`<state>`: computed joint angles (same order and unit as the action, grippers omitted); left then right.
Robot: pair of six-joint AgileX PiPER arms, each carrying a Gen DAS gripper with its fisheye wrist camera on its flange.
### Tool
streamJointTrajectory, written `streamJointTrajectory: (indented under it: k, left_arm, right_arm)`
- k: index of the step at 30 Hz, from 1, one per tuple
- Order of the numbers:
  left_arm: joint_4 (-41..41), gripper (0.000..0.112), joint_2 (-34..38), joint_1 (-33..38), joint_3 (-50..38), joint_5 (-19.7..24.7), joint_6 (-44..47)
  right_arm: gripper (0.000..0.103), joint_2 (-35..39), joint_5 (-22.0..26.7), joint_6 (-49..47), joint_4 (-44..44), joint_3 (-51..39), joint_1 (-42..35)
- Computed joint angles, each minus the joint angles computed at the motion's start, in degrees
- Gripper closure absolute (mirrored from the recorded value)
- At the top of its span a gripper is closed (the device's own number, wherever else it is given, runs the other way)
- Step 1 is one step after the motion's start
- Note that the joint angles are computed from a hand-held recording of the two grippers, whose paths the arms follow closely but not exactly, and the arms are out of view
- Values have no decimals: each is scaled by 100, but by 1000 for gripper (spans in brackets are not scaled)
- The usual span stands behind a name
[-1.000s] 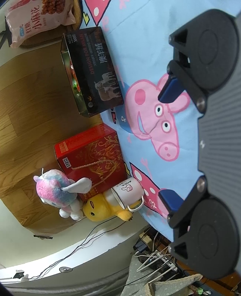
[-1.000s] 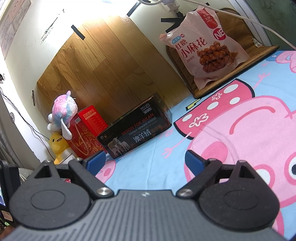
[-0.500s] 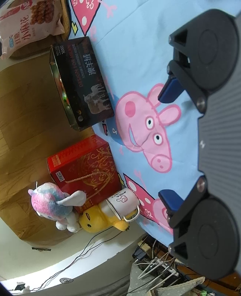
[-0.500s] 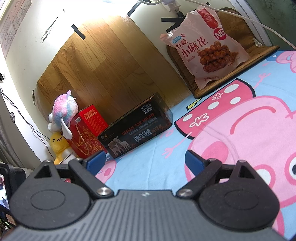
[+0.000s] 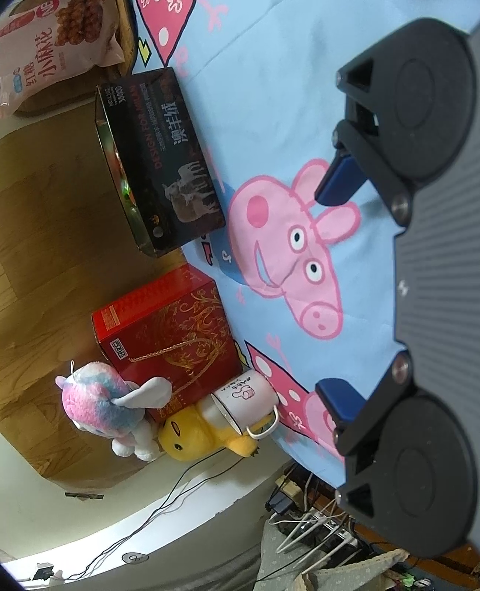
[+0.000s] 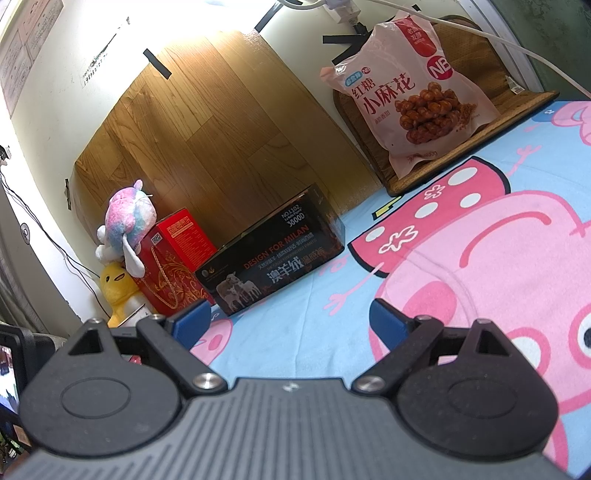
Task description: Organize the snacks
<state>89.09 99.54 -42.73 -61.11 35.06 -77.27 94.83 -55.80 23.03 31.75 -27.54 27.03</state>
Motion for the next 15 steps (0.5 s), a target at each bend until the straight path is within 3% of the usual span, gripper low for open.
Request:
streamJointTrajectory:
  k: [15]
  left_arm:
    - [173,9,39,18,-45,148,-137]
  right_arm:
    - [9,-3,12,-2,-9,-7,-3]
